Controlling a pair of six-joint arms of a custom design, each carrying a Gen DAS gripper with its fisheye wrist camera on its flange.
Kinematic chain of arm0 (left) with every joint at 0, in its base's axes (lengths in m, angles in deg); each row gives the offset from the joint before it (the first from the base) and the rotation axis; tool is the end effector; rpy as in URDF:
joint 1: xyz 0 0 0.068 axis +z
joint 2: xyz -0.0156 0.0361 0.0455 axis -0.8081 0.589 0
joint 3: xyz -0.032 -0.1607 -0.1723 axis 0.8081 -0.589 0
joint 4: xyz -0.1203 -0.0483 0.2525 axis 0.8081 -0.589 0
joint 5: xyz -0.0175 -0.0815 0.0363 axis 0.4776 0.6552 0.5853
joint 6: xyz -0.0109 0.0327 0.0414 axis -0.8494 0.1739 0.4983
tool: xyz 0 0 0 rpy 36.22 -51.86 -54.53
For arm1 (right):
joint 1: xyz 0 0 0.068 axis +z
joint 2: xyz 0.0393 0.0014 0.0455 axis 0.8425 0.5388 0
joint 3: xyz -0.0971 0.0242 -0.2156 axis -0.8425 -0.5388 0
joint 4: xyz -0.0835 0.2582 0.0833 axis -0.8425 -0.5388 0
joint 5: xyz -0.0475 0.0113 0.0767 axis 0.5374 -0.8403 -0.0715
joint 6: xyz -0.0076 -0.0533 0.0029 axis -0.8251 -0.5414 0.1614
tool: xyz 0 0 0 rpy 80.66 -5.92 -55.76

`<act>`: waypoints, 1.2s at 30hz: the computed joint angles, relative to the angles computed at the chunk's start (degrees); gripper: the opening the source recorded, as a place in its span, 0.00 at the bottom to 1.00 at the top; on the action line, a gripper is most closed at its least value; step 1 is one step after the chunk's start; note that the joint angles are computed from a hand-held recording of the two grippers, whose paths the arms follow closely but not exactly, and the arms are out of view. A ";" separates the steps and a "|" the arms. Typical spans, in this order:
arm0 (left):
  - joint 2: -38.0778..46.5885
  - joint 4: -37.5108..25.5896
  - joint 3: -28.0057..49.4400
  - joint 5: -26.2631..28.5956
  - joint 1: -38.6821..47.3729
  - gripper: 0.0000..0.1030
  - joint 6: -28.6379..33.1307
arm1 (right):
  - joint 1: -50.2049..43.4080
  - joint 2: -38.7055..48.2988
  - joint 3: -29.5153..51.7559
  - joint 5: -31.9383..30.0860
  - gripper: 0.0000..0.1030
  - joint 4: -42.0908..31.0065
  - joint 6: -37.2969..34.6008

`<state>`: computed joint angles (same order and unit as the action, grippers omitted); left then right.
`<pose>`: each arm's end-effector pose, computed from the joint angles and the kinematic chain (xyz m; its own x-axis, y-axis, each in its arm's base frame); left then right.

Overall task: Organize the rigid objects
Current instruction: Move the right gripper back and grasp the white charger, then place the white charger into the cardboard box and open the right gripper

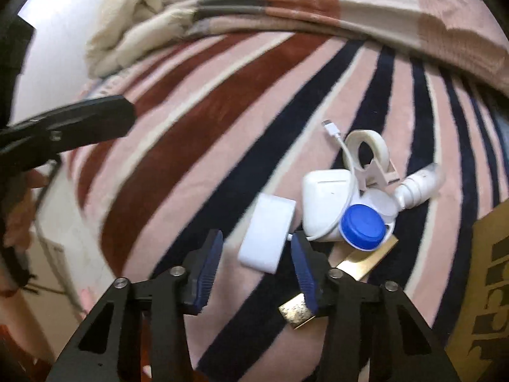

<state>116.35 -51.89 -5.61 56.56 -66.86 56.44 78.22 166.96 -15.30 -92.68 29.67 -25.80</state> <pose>0.2696 -0.0648 0.2015 -0.7720 -0.1043 -0.6270 0.0642 0.9686 -0.2401 0.3192 0.1293 0.1464 -0.7121 -0.5530 -0.4326 -0.6403 0.7642 0.0771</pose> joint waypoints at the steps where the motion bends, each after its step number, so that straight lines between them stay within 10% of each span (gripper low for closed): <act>1: -0.28 0.09 -0.19 -0.08 -0.04 0.78 -0.02 | 0.65 -0.07 0.07 1.22 0.35 -0.10 0.99; 12: -1.10 -0.85 -0.12 0.03 -0.31 0.78 0.00 | 2.51 0.62 -1.73 5.36 0.24 5.06 6.42; 23: -1.62 0.15 1.99 9.03 -2.23 0.77 -1.13 | 0.59 -13.16 -4.95 -8.85 0.24 2.63 -6.62; 31: 0.23 0.25 10.54 12.41 -7.76 0.35 -2.09 | -5.92 -19.69 0.13 -18.88 0.24 -5.43 -11.43; 36: 9.37 -1.95 23.28 7.95 -15.21 0.33 -1.11 | -12.54 -22.19 1.89 -22.85 0.24 -8.27 -14.55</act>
